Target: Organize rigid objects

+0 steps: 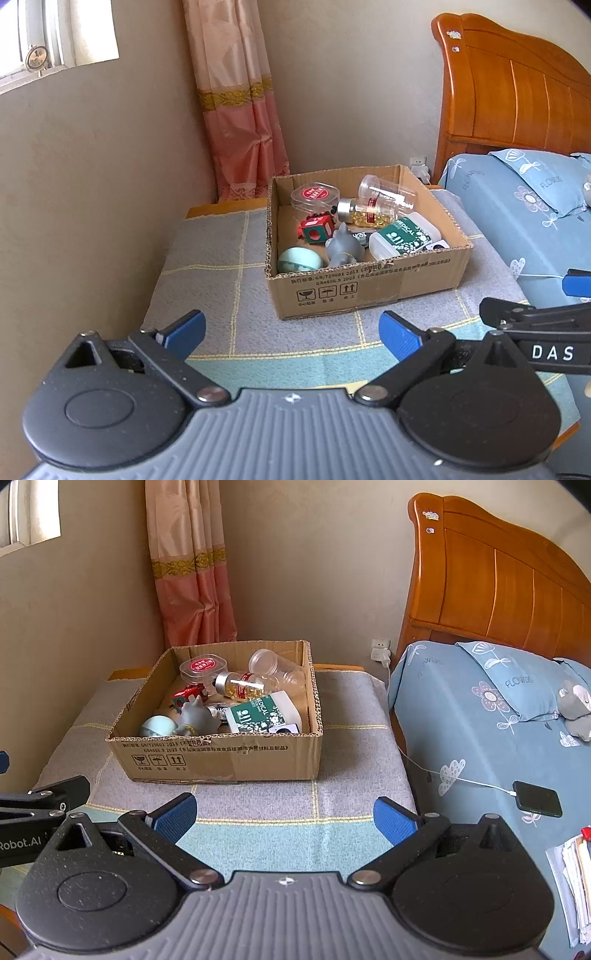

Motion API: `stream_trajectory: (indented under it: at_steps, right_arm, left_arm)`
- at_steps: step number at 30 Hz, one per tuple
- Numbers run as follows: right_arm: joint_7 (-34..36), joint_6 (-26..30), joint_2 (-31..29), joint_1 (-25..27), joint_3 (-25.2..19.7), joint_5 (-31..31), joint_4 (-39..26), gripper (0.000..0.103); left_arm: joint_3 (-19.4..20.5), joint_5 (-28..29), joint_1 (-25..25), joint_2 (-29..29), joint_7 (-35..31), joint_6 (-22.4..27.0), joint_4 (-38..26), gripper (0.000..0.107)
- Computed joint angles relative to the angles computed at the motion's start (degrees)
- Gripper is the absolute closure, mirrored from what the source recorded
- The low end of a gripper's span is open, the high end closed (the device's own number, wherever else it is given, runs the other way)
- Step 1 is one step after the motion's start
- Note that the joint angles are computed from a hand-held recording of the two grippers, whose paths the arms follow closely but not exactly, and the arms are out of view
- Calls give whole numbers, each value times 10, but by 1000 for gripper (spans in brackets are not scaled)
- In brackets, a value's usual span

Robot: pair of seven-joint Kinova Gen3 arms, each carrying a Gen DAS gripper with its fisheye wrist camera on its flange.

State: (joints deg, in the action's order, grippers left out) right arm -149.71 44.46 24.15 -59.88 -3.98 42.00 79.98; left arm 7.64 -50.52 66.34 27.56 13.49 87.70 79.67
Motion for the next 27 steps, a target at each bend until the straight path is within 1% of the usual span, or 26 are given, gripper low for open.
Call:
stream_trajectory:
  at_steps: [16, 27]
  right_arm:
    - [-8, 2, -1, -3, 2, 6, 2, 0]
    - [-17, 15, 4, -10, 4, 20, -4, 0]
  left_arm:
    - [-2, 4, 2, 7, -8, 9, -11, 8]
    - [-6, 11, 4, 12, -14, 17, -23, 8]
